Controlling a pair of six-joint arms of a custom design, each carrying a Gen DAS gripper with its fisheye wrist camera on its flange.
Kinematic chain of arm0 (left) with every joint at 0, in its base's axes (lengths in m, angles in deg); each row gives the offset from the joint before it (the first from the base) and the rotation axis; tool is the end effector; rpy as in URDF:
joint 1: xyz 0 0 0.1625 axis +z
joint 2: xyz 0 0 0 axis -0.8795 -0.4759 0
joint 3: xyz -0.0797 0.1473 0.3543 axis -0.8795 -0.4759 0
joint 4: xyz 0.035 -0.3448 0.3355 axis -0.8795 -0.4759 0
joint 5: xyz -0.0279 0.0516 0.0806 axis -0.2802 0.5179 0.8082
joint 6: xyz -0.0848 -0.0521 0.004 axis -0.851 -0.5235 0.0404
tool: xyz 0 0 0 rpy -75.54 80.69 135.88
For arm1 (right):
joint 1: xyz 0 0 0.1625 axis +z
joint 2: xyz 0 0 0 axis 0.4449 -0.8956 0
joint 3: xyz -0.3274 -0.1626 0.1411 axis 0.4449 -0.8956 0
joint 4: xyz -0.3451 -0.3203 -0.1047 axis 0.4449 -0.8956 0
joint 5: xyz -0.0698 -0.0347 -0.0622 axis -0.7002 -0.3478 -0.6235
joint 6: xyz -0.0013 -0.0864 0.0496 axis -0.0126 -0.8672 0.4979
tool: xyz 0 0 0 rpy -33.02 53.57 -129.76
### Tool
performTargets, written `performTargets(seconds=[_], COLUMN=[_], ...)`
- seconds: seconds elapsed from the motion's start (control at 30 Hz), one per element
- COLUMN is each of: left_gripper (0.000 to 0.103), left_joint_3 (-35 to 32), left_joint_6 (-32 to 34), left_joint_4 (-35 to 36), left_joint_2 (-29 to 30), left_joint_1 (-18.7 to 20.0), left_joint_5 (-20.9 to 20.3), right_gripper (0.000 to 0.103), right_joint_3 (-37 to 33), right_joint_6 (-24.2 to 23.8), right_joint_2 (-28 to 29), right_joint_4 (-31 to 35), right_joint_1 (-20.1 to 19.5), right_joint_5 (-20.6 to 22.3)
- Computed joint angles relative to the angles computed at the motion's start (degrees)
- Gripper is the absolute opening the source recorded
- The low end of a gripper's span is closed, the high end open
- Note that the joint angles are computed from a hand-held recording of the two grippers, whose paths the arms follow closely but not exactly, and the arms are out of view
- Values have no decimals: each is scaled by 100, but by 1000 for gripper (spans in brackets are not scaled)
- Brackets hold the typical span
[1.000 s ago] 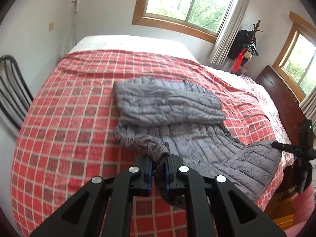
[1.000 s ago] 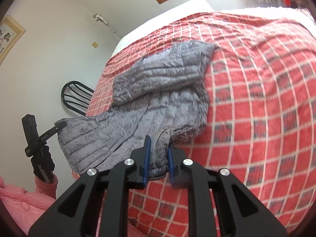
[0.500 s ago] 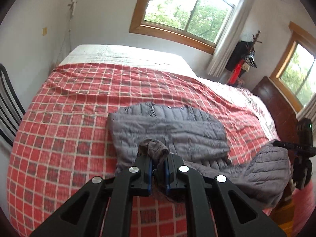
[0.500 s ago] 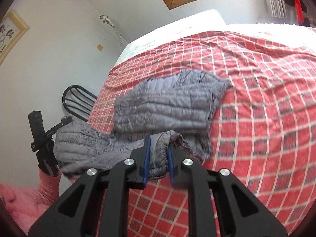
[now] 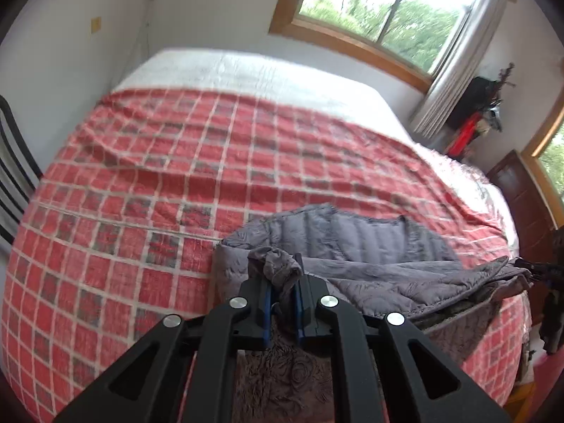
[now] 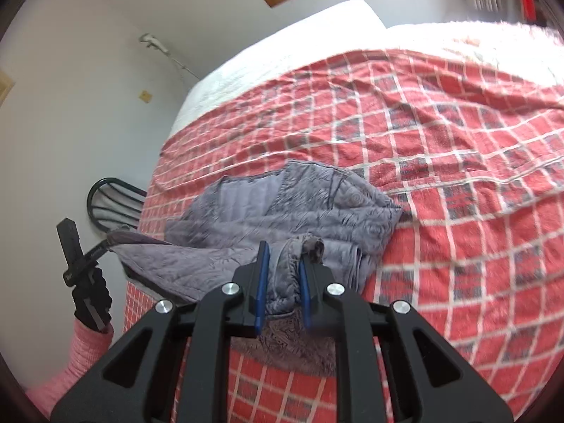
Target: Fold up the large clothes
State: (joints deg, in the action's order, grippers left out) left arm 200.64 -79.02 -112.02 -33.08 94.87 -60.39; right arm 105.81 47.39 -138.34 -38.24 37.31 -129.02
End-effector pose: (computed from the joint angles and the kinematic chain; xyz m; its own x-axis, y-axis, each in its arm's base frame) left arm -0.2552 -0.3928 0.2063 -0.8361 0.2772 -0.4734 0.4435 0.8495 -0.2858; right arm 0.0285 -0.2456 0.4234 -0.9731 0.1449 0.1790 0.0363 0.8642 -0.5019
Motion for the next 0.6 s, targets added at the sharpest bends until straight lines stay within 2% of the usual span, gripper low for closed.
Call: performTargets(seconds=[0.13, 0.33, 0.37, 0.4, 0.47, 0.5, 0.57, 0.6], left_gripper=[16, 32, 38, 50, 60, 60, 61, 61], left_joint_3=[-92, -90, -79, -32, 36, 69, 38, 48], left_joint_6=[183, 139, 141, 111, 98, 147, 142, 155], left_joint_4=[-379, -709, -735, -728, -793, -809, -632, -550], left_joint_2=[521, 475, 437, 339, 198, 99, 41, 1], left_joint_1=[406, 706, 705, 655, 592, 570, 542, 512], left_joint_5=[-49, -533, -533, -416, -215, -202, -147, -91], right_gripper=[20, 28, 30, 32, 44, 49, 81, 82], right_joint_3=[77, 69, 60, 61, 66, 80, 184, 225], right_joint_6=[135, -30, -108, -198, -351, -367, -318, -414], right_joint_2=[543, 561, 509, 421, 249, 178, -41, -175], right_joint_4=[-511, -337, -256, -146, 33, 18, -263, -317], right_joint_1=[-133, -738, -828, -958, -1156, -1158, -1006, -980], right_joint_5=[-146, 401, 507, 648, 893, 895, 679, 677])
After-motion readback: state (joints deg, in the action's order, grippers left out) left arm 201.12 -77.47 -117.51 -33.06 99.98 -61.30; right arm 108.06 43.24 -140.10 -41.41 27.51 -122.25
